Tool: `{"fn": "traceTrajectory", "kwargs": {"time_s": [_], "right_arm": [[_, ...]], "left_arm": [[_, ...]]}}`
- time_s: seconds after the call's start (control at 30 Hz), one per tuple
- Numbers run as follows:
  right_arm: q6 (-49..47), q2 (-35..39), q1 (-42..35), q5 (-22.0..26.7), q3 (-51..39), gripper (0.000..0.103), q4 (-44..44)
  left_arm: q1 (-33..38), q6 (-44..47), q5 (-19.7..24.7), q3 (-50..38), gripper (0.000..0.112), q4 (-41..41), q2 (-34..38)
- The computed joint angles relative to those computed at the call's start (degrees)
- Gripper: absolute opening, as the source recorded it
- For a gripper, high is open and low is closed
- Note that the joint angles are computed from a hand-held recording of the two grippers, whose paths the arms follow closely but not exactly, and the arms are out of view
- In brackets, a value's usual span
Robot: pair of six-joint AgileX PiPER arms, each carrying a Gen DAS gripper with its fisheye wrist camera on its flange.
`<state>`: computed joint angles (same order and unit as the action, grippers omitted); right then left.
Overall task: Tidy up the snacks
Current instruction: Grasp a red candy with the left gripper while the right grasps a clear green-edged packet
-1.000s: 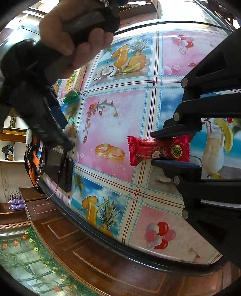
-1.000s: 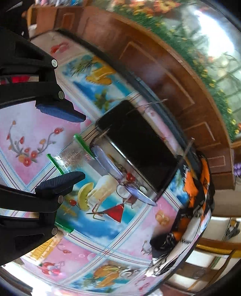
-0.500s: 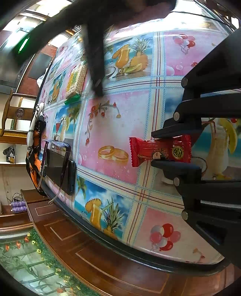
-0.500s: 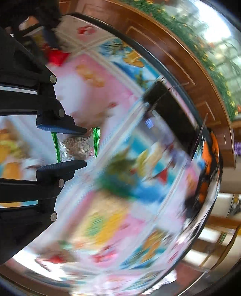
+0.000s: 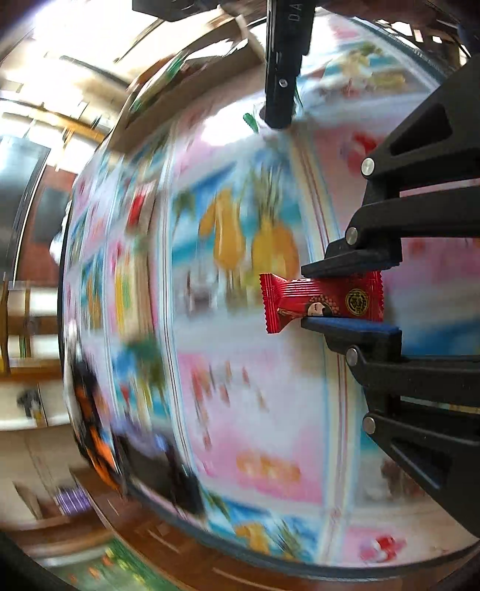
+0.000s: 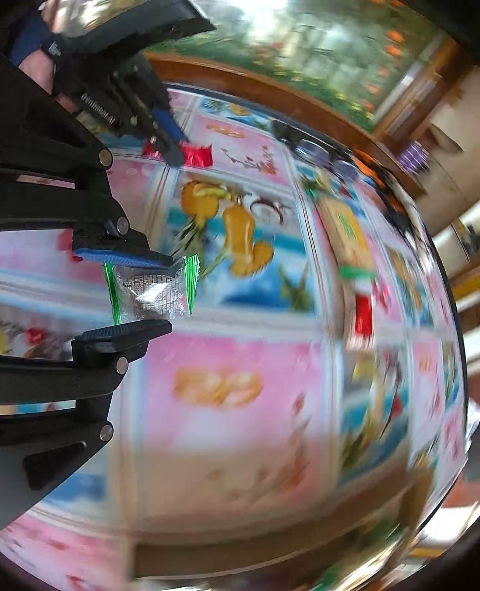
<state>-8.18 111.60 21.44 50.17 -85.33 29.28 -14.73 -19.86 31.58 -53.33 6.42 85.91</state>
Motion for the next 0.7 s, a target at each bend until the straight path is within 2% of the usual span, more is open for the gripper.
{"fn": "traceTrajectory", "kwargs": {"time_s": [0.2, 0.37, 0.5, 0.7], "right_arm": [[-0.92, -6.82, -3.84, -3.68, 10.9, 0.03, 3.34], [-4.8, -11.24, -7.55, -5.04, 17.84, 0.03, 6.98], [-7.86, -12.61, -10.44, -3.93, 18.68, 0.03, 8.75], [-13.24, -12.81, -13.68, -2.03, 18.08, 0.03, 11.34]], "left_arm": [[-6.68, 2.15, 1.41, -4.71, 0.019, -1.08, 3.9], [-8.29, 2.86, 2.16, -7.55, 0.019, -3.26, 5.88], [-8.49, 0.99, 2.89, -8.18, 0.019, -3.31, 5.1], [-12.23, -7.66, 6.42, -10.81, 0.019, 3.71, 6.15]]}}
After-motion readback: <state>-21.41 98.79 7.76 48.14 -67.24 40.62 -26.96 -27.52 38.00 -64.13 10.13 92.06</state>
